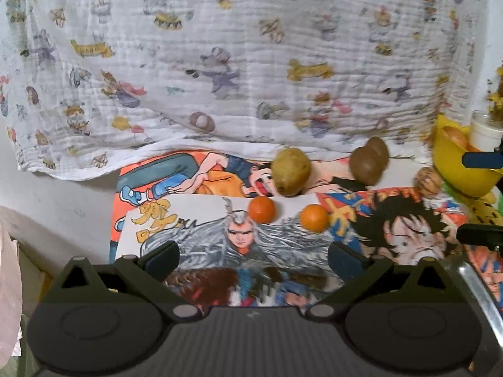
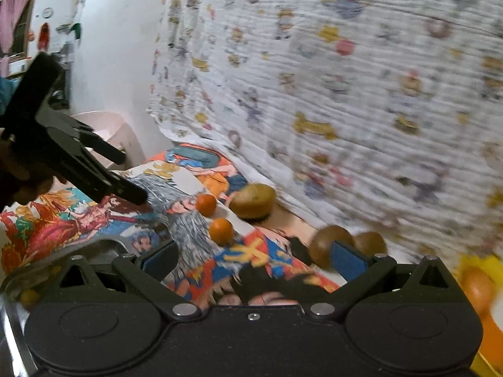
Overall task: Organize fruits
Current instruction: 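Move both tools back toward the small orange tangerines, then grasp a tangerine with the right tool while the left tool grasps another tangerine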
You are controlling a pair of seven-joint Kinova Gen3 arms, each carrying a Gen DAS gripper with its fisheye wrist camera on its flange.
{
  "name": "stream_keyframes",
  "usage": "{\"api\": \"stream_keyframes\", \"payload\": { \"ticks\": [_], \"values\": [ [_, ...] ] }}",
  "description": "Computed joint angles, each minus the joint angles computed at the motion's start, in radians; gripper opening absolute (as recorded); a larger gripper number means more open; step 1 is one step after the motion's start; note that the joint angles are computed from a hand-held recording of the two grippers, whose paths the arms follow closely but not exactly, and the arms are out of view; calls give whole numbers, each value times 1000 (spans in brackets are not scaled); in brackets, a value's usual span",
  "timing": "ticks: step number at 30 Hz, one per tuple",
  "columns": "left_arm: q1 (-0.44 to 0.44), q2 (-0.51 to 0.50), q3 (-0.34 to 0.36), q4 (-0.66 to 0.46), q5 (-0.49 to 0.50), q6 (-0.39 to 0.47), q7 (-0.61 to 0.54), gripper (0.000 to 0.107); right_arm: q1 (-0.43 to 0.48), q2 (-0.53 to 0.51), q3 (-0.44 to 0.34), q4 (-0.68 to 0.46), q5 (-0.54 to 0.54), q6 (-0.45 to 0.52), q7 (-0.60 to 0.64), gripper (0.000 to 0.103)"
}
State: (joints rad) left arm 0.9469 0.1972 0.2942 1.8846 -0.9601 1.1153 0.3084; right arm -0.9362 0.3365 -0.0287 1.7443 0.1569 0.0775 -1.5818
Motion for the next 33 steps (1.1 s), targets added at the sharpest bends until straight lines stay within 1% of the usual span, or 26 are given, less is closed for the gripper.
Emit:
{"api": "stream_keyframes", "payload": {
  "ticks": [2, 4, 7, 8, 12, 14, 15, 17, 22, 24, 26, 28, 31, 33],
  "values": [
    [-29, -4, -15, 28, -6, -48, -2, 102, 61, 51, -75, -50, 1, 5, 35, 102],
    [-57, -5, -29, 55, -17, -101, 0, 102, 111, 103, -140, -107, -10, 33, 67, 102],
    [-91, -1, -47, 91, -60, -179, 16, 102, 170, 180, -214, -191, -46, 75, 101, 96],
    [-99, 3, -53, 100, -77, -199, 25, 102, 173, 202, -220, -215, -53, 87, 111, 94],
    [-130, 26, -78, 116, -124, -264, 37, 102, 137, 258, -188, -258, -43, 75, 153, 88],
    [-140, 34, -90, 125, -151, -293, 42, 101, 150, 285, -213, -283, -43, 89, 186, 82],
    [-145, 37, -95, 130, -163, -308, 44, 99, 153, 298, -221, -299, -45, 100, 201, 81],
    [-158, 41, -104, 137, -177, -338, 43, 95, 156, 320, -231, -328, -52, 125, 227, 74],
    [-178, 42, -125, 166, -236, -414, 80, 87, 145, 357, -228, -377, -69, 164, 274, 62],
    [-190, 43, -128, 173, -251, -441, 76, 82, 143, 368, -230, -393, -76, 178, 290, 59],
    [-193, 48, -129, 173, -261, -451, 70, 78, 139, 378, -227, -409, -83, 190, 302, 55],
    [-194, 48, -134, 180, -284, -469, 78, 73, 143, 384, -235, -414, -93, 188, 315, 52],
    [-200, 41, -136, 196, -322, -501, 101, 63, 148, 393, -245, -428, -105, 192, 335, 47],
    [-209, 36, -133, 202, -336, -524, 95, 52, 156, 397, -258, -432, -116, 195, 348, 42]
  ]
}}
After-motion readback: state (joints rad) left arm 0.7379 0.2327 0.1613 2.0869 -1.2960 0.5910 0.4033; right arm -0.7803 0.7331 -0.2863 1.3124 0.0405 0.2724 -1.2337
